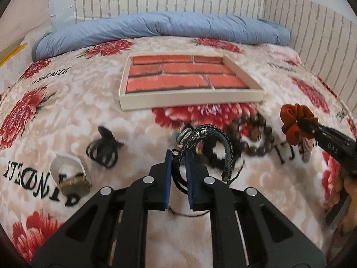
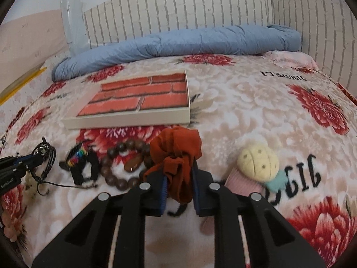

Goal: Organize jewelry
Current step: 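Carry the black bracelet and orange scrunchie into the brick-pattern tray with both tools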

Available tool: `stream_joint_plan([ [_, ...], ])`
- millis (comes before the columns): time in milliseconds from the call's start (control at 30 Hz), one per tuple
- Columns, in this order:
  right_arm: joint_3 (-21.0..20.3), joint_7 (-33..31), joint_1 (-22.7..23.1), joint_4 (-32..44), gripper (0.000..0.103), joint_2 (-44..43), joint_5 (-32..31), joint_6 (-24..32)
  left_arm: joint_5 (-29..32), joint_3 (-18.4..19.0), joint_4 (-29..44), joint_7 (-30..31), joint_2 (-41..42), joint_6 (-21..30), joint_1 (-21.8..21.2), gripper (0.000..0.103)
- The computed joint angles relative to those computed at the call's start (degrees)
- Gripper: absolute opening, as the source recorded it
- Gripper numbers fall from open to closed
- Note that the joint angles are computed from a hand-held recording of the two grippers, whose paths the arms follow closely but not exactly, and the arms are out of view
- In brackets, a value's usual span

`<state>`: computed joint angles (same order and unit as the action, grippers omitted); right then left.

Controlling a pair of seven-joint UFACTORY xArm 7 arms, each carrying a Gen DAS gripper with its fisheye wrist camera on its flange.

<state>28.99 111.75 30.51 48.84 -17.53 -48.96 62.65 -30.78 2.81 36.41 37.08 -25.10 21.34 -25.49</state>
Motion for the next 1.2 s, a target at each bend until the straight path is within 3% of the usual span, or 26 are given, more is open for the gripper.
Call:
stream_joint_plan([
  [233,-2.64,-4.23,-3.58,1.58,0.018,-1.21,-3.17,-3.54,-3.91,0.55,11.61,1.65,8.69,2.18,0.88,0.010],
  [500,-7.23,-8.99,-9.39,7.00,0.018,3.65,-8.43,-11.42,-3.21,-4.79,29.45,-0.07,22.28,3.71,6.48,0.010],
  [633,-10.31,-12.45,-11.02,12.98,0.018,10.13,-10.58,-14.04,1.56,-7.80,40.29,-5.15,30.97,5.18,8.83,0.010],
  [833,-16.31,-18.81,-10.15,21.54,0.018,19.95,-9.49,-16.93,10.47,-10.25,58.50,-15.12,45.92,11.80,9.87,0.010],
  [1100,-23.17,-27.81,-8.52,30.06,0.018,30.14,-1.27,-19.53,21.82,-10.36,77.06,-22.86,61.69,19.30,7.25,0.010],
  [1200,-24.61,-33.68,-7.88,34.44,0.018,34.02,3.61,-17.16,24.13,-9.86,85.76,-25.68,67.63,24.40,6.39,0.010],
])
